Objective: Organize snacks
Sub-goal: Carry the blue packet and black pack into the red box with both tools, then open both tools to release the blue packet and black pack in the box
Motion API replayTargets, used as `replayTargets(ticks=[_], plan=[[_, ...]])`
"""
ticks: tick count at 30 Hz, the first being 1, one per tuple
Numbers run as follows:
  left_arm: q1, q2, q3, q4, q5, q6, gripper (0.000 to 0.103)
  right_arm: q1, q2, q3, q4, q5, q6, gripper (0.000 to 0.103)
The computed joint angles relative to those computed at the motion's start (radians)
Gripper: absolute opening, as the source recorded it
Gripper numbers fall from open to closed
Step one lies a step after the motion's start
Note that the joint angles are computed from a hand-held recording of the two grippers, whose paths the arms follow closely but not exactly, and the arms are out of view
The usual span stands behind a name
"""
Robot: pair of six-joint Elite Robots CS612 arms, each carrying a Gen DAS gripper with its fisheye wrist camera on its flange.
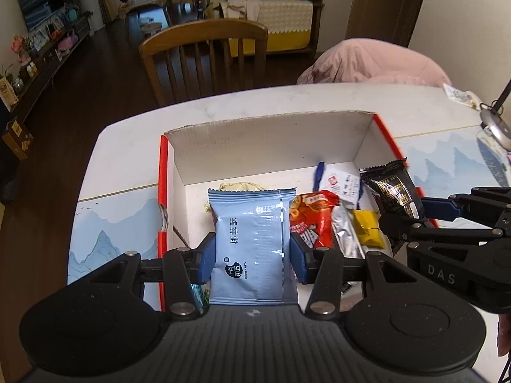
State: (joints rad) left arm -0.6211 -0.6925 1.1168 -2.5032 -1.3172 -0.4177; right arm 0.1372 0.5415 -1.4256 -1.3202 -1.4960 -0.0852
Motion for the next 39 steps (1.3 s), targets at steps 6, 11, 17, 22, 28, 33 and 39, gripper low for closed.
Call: replayTargets(ticks=[6, 11, 17, 22, 28, 33, 39], plan=[[0.008, 0.05, -0.077, 0.088, -0.003, -0.007, 0.047, -0.002, -0.011, 0.057, 0.027, -0.002, -0.025, 0.035], [0.012, 0.08, -0.122, 0.13, -0.021, 0.01, 0.047, 0.001, -0.01, 0.074, 0.043, 0.001, -0.047, 0.035], [0.016, 0.103, -0.149, 0.178, -0.042, 0.012, 0.047, 0.001, -0.011, 0.082, 0.05, 0.0, -0.052, 0.035], [0.018, 0.107, -0.149, 0.18, -0.05, 0.015, 0.047, 0.0, -0.009, 0.082, 0.049, -0.002, -0.05, 0.034], [0.018, 0.112, -0.152, 0.18, -0.06, 0.022, 0.048, 0.002, -0.01, 0.085, 0.046, -0.005, -0.051, 0.035], [0.019, 0.1, -0.13, 0.155, -0.071, 0.007, 0.049, -0.001, -0.005, 0.07, 0.038, 0.004, -0.049, 0.035], [0.02, 0.073, -0.085, 0.102, -0.079, -0.016, 0.054, -0.009, -0.001, 0.042, 0.044, 0.031, -0.036, 0.037]])
